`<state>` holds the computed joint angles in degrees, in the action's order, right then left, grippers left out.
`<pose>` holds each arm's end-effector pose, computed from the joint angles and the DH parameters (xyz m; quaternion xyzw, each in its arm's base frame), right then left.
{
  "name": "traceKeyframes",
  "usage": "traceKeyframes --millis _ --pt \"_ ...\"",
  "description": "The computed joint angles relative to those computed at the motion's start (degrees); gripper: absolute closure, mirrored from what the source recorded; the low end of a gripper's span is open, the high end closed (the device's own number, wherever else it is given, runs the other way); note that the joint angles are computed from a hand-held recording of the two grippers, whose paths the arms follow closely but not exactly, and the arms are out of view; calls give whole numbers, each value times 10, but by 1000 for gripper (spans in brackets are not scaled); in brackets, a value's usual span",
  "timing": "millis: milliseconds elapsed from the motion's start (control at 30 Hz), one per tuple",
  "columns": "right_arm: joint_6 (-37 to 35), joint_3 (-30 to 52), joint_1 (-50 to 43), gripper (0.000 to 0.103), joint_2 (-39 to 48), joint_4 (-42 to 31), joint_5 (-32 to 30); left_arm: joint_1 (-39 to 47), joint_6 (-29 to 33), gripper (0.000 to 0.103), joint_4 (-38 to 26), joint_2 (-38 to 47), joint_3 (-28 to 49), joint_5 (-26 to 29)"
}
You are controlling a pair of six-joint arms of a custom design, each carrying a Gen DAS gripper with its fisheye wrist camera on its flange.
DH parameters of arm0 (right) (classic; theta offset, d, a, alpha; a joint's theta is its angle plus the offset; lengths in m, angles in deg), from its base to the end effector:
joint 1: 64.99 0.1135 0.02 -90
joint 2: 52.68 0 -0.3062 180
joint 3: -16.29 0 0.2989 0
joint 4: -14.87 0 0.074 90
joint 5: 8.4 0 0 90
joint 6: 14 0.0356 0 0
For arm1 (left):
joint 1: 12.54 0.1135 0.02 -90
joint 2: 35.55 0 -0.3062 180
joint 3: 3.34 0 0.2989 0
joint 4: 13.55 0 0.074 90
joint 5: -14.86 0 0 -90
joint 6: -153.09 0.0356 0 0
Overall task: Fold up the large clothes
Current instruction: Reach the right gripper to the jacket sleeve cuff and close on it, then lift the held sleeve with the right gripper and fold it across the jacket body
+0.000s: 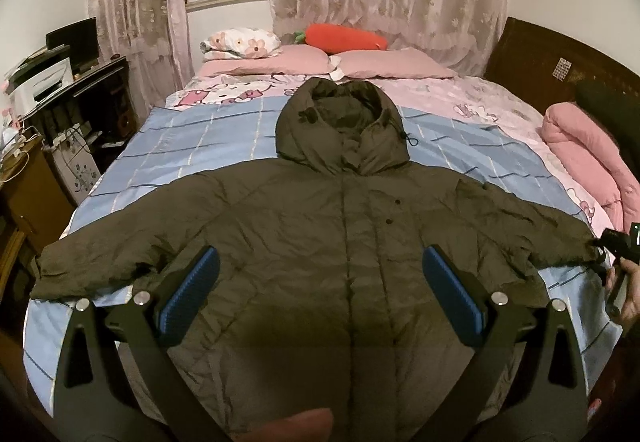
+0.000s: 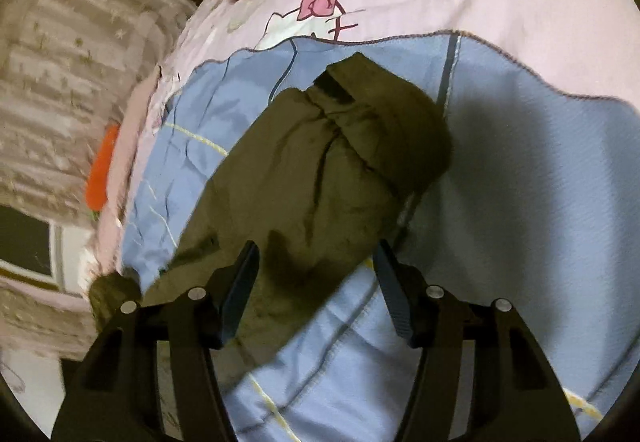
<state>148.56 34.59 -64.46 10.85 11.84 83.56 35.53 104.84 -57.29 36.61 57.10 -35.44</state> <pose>0.1670 0.0003 0.0936 0.5543 0.7521 0.1993 0.2957 0.2016 0.1904 0.2607 0.0511 0.9024 -0.0325 0.4267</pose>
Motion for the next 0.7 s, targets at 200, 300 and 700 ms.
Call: traceKeyframes --millis 200,300,700 --pt "42 -32 -77 42 141 232 -52 -22 -4 2 20 -6 -20 -23" --pt "47 -24 -87 42 198 292 -47 -33 -8 2 28 -3 -26 -33" --pt "-36 49 -115 89 284 293 -10 -62 -16 2 59 0 -47 -64"
